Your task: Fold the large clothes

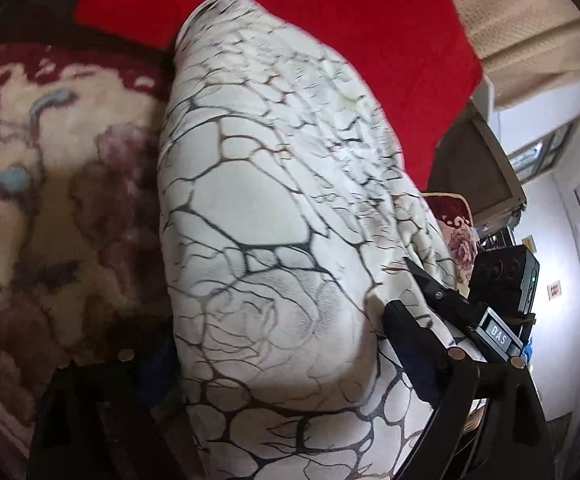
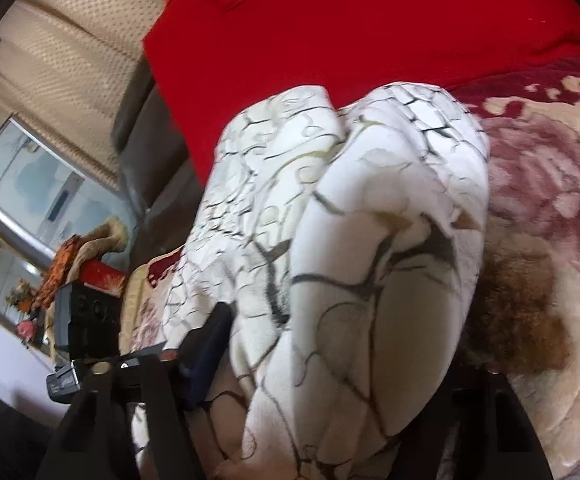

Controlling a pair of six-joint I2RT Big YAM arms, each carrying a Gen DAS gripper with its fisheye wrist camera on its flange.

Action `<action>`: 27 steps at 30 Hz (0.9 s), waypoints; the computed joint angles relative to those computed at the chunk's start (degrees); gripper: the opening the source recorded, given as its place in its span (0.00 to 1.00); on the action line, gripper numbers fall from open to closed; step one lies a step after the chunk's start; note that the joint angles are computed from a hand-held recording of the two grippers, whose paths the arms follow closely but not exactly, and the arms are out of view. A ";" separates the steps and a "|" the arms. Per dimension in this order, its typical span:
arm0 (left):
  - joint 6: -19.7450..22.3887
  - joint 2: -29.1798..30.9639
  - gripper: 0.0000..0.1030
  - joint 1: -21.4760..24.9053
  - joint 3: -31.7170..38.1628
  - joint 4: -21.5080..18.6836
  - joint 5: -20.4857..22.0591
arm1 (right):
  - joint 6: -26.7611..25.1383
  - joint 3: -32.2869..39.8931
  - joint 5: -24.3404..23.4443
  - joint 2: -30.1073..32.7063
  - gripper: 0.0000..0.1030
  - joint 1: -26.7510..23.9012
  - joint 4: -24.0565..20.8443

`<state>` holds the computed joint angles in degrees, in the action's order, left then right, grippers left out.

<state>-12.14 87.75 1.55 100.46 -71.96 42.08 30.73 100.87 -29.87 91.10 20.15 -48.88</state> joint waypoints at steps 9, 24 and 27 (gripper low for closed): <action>2.96 -4.32 0.70 1.06 -1.25 1.68 -0.69 | -1.14 -0.60 4.34 -3.12 0.53 2.47 4.01; 10.25 -14.33 0.70 9.04 -7.07 1.43 -6.59 | -0.50 -2.59 2.65 -5.42 0.52 7.98 9.77; 12.13 -11.17 0.71 7.92 -5.87 -6.74 -12.28 | -1.39 -0.27 3.94 -2.79 0.52 8.57 1.11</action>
<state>-0.01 76.59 9.48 94.59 -78.70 29.80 29.34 100.60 -25.93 88.31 28.72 -47.76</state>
